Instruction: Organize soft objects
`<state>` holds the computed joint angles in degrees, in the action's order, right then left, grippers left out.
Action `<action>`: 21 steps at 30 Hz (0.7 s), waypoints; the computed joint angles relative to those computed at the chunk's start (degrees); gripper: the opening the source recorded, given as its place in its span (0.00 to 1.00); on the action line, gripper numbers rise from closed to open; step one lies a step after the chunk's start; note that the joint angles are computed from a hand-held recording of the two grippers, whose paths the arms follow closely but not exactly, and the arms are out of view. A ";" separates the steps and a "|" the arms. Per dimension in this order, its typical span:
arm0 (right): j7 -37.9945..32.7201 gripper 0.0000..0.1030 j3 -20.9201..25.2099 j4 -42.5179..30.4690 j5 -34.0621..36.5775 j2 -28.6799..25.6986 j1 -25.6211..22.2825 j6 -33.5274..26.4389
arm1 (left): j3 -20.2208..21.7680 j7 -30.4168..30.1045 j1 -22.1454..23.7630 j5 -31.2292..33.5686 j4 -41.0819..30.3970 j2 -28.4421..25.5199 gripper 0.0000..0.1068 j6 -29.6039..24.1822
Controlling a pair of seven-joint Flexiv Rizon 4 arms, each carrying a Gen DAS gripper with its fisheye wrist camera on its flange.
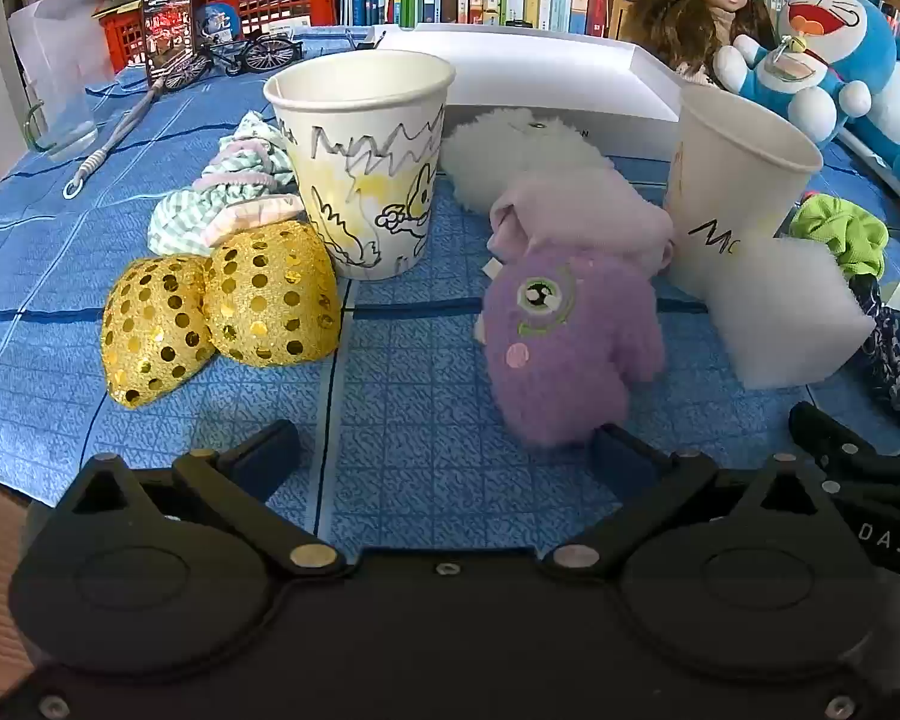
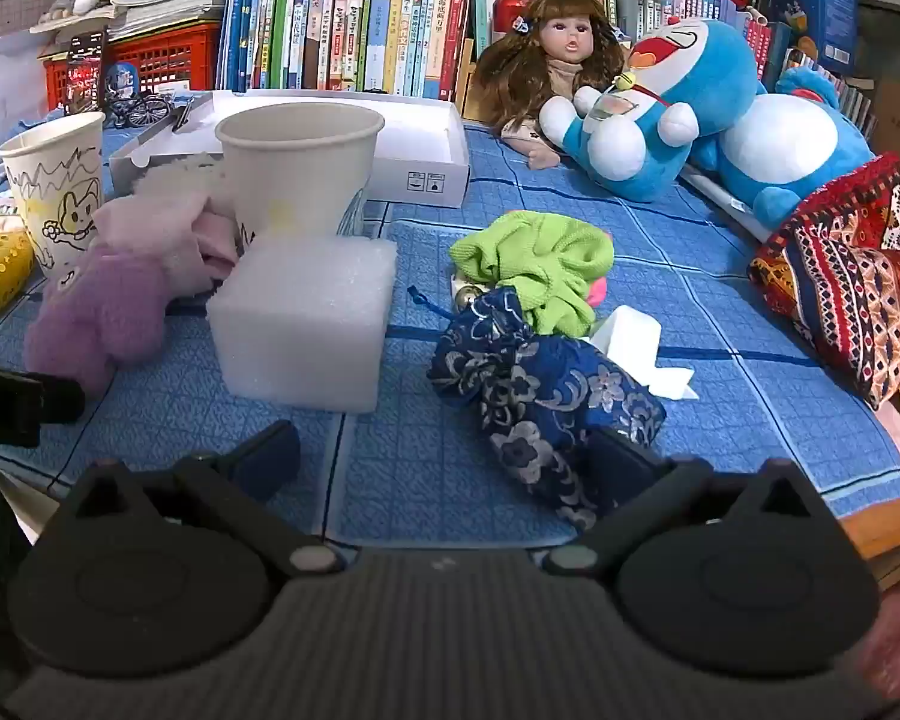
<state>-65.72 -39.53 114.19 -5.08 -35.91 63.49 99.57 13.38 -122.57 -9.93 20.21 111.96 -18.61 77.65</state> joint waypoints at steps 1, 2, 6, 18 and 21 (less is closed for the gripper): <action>-0.01 1.00 0.00 0.00 0.01 0.00 0.00 0.00 | -0.10 0.12 0.07 -0.08 0.02 0.02 0.96 -0.09; -0.01 1.00 0.08 -0.02 -0.01 0.05 -0.06 -0.09 | 0.03 -0.01 -0.04 0.11 -0.07 0.00 0.96 -0.18; -0.02 1.00 0.21 0.07 -0.17 0.21 -0.18 -0.17 | -0.14 0.00 0.03 0.10 -0.07 0.07 0.96 -0.38; 0.28 1.00 -0.04 0.03 -0.51 0.14 0.01 -0.34 | -0.46 0.27 0.36 -0.16 0.01 0.14 0.96 -0.54; 0.31 1.00 -0.01 0.01 -0.60 0.18 -0.03 -0.40 | -0.47 0.27 0.36 -0.15 0.01 0.14 0.96 -0.54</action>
